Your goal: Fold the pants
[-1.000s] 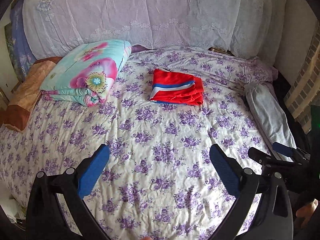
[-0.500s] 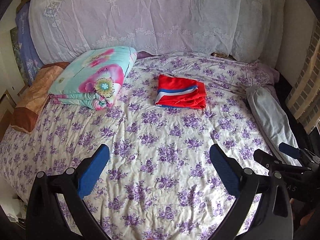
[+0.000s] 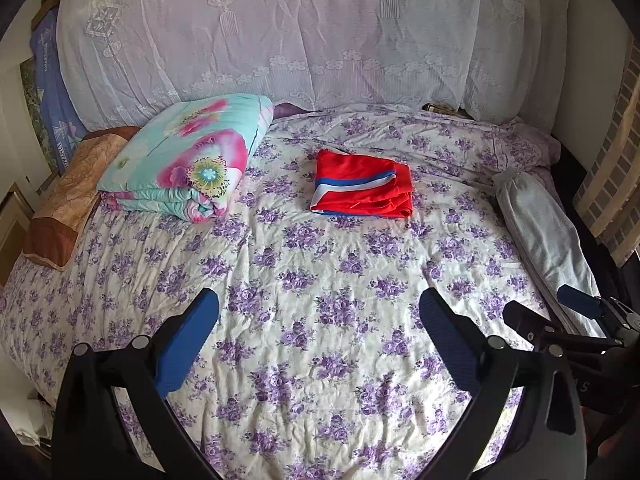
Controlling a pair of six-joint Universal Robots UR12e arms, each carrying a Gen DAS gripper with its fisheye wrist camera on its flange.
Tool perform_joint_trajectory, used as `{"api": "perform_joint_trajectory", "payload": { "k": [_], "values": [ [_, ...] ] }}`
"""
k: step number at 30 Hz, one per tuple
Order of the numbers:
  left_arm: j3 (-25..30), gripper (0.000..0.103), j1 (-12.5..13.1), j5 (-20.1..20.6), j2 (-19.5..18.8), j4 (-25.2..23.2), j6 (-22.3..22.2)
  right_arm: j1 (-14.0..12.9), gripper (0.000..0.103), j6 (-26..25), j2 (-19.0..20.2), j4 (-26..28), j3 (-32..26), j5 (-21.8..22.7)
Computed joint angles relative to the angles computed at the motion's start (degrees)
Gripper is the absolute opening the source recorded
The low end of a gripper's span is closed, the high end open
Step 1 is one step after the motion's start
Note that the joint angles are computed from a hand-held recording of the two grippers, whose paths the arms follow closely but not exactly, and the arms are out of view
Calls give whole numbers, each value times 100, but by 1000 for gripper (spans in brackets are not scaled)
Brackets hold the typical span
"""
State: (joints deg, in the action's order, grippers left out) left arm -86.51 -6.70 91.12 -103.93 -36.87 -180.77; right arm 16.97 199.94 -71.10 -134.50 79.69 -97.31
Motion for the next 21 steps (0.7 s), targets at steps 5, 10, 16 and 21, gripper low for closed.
{"api": "perform_joint_trajectory", "payload": {
  "k": [5,10,16,21],
  "values": [
    [34,98,-5,30,-39,-82,-47,-30,95,-146,60,46,-62,88],
    [42,98,-1,48,-52,-87,-46,-49,95,-195,95,94,-99,147],
    [47,98,-10,87,-73,-74,-28,-50,95,-206,97,95,-100,147],
    [105,98,14,54,-115,-182,2,-51,95,-185,100,91,-88,147]
  ]
}}
